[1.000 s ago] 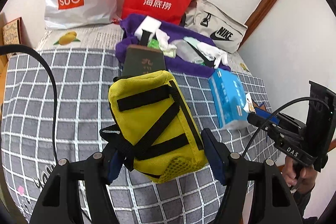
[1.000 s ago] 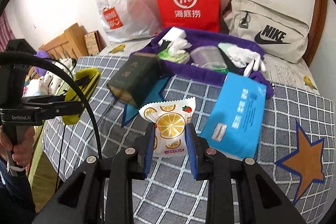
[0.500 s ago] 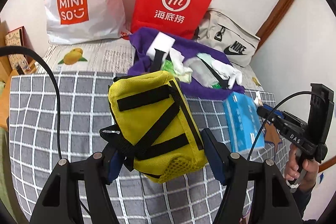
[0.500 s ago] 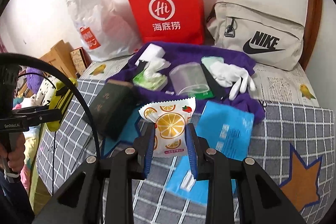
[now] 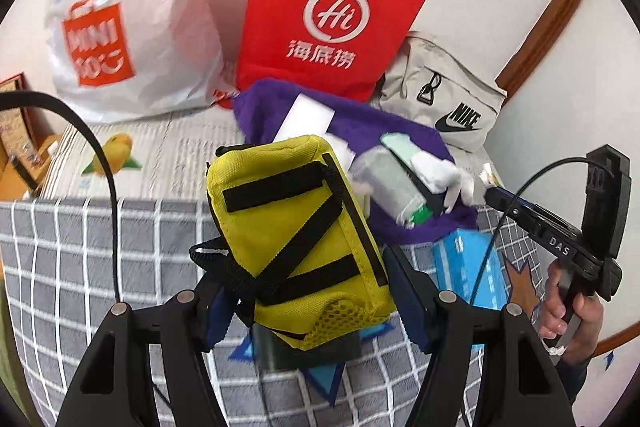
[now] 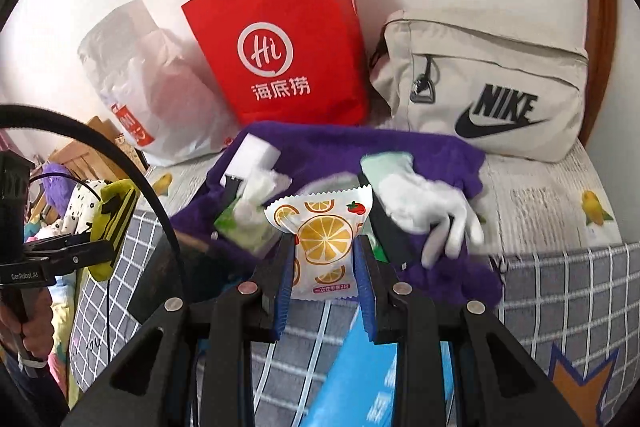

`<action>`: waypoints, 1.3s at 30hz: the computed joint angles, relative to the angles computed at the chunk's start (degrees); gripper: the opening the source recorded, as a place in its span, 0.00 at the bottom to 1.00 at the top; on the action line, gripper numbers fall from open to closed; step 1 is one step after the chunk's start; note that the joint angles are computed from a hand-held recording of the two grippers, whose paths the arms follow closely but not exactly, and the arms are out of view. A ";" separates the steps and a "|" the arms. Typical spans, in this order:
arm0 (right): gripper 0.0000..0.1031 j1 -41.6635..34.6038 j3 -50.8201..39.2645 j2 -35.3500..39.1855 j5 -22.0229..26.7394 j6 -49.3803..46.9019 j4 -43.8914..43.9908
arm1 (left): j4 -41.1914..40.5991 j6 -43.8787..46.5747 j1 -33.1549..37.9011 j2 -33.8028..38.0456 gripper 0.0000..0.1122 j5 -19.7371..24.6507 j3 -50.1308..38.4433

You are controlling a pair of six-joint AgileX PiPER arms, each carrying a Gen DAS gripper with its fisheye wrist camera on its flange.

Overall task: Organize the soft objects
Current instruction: 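Carry the pouch and candy packet over the purple towel with both tools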

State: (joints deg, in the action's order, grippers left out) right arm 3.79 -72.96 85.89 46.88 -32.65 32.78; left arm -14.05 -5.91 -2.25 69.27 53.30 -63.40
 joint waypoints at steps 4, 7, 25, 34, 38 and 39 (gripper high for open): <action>0.28 0.89 -6.21 5.02 0.67 1.50 -0.39 | 2.39 -1.30 -2.11 4.40 0.59 -1.19 -4.44; 0.28 1.77 -10.91 8.66 1.51 3.28 -1.29 | 2.63 -1.59 -2.75 7.93 0.59 -1.85 -7.67; 0.29 6.29 -28.16 25.44 6.70 12.24 -10.65 | -3.10 2.87 -3.09 27.61 0.59 -3.76 -23.61; 0.30 7.92 -29.68 28.60 8.63 12.08 -12.30 | -3.84 3.77 -3.21 30.58 0.60 -4.40 -25.14; 0.34 7.94 -29.63 28.93 9.64 11.34 -12.30 | -3.99 3.85 -2.97 30.98 0.59 -4.33 -25.03; 0.37 7.76 -29.94 29.21 10.22 11.52 -12.20 | -4.44 4.28 -2.83 31.15 0.59 -4.19 -25.07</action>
State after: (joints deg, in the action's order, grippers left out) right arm 11.56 -102.90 115.09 57.10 -21.13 20.59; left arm -18.49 -1.63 -5.08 100.42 49.11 -88.47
